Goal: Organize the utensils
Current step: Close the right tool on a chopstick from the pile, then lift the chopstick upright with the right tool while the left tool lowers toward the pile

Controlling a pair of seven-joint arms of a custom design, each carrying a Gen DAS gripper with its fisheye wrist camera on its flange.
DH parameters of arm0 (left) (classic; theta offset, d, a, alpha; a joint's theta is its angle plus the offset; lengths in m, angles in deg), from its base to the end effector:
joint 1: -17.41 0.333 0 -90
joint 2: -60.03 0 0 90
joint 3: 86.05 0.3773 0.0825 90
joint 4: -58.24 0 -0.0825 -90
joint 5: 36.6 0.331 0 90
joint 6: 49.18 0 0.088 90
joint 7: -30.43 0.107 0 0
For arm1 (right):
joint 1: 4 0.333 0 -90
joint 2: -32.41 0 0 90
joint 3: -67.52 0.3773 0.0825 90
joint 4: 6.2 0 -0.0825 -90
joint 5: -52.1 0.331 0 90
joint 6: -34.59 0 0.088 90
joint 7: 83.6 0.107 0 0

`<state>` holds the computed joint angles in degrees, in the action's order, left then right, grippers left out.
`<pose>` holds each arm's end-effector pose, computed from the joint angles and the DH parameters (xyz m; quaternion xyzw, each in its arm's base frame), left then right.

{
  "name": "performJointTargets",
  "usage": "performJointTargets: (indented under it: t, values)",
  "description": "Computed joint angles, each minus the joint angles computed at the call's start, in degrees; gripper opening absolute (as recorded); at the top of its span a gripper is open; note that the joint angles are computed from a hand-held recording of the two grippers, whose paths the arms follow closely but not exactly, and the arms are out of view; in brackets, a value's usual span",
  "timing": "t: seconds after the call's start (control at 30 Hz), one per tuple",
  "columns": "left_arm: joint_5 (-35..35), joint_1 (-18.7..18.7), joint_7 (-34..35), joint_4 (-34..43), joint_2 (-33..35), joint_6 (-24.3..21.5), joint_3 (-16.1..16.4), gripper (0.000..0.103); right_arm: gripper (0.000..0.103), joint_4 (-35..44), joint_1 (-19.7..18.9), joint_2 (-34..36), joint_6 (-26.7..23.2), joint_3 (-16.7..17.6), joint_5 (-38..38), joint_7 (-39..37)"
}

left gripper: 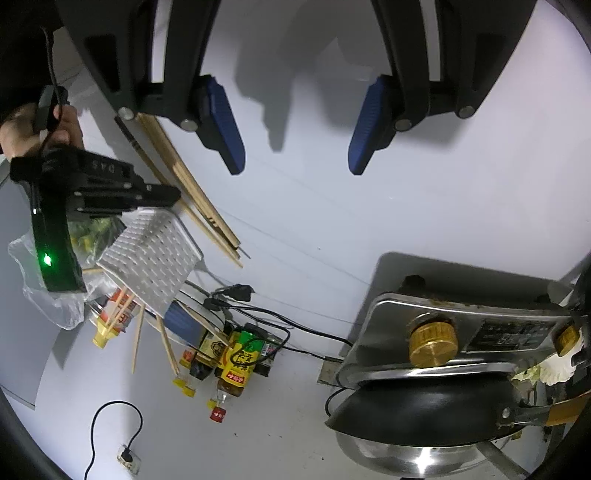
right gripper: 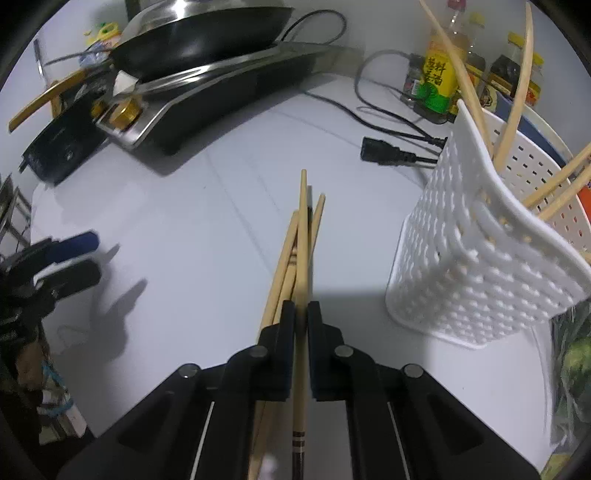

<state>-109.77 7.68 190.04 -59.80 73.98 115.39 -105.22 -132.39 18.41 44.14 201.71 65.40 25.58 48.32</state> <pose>0.5366 -0.2178 0.4495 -0.4598 0.7900 -0.4027 0.0481 0.5196 0.2229 0.4403 -0.6983 0.6637 -0.1649 0.2113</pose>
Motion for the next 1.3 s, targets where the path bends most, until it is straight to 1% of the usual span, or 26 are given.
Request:
performJointTargets:
  t: [0.2,0.4,0.57,0.73,0.83,0.9,1.0,1.1,1.2,1.23,1.3]
  values:
    - [0.79,-0.35,-0.74,0.0,0.22,-0.25,-0.08,0.058,0.006,-3.74,-1.98,-2.95,-2.45,2.78,4.47,-5.76]
    - [2.77,-0.41,-2.04,0.36,0.7,-0.61,-0.44,0.058,0.006,-1.39,-1.72,-1.67,-5.21,2.25,2.61,-5.7]
    - [5.16,-0.34,-3.84,0.6,1.24,-1.05,-0.73,0.058,0.006,0.88,-1.99,0.21,-4.86,1.77,2.48,-6.68]
    - [7.64,-0.21,-5.7,0.99,1.83,-2.03,-1.38,0.058,0.006,2.13,-2.36,1.66,-3.77,1.52,4.12,-8.76]
    - [10.62,-0.73,-7.9,1.62,2.24,-3.31,-1.7,0.058,0.006,0.81,-1.36,0.92,-1.68,0.17,2.52,-7.25]
    - [12.23,-1.0,-8.68,2.17,2.56,-4.12,-2.15,0.058,0.006,-0.92,-0.98,-0.54,0.22,-0.65,1.33,-5.58]
    - [16.17,-2.07,-12.04,3.72,3.7,-5.57,-2.49,0.058,0.006,-3.91,-1.03,-3.4,3.03,-1.36,-0.89,-2.86]
    - [21.91,-3.65,-18.13,5.57,5.27,-6.16,-2.15,0.058,0.006,-7.06,-1.75,-6.26,6.33,-1.81,-4.34,0.72]
    - [28.84,-5.59,-25.16,7.17,6.78,-5.41,-1.48,0.058,0.006,-10.22,-3.5,-8.73,9.81,-1.07,-6.94,2.82]
    - [30.98,-6.08,-27.1,7.71,7.25,-5.39,-1.33,0.058,0.006,-10.87,-3.94,-9.46,10.16,-0.61,-7.83,3.68]
    - [37.12,-8.35,-32.42,8.63,8.26,-4.5,0.41,0.058,0.006,-12.56,-5.48,-10.66,12.61,-0.22,-11.4,6.74]
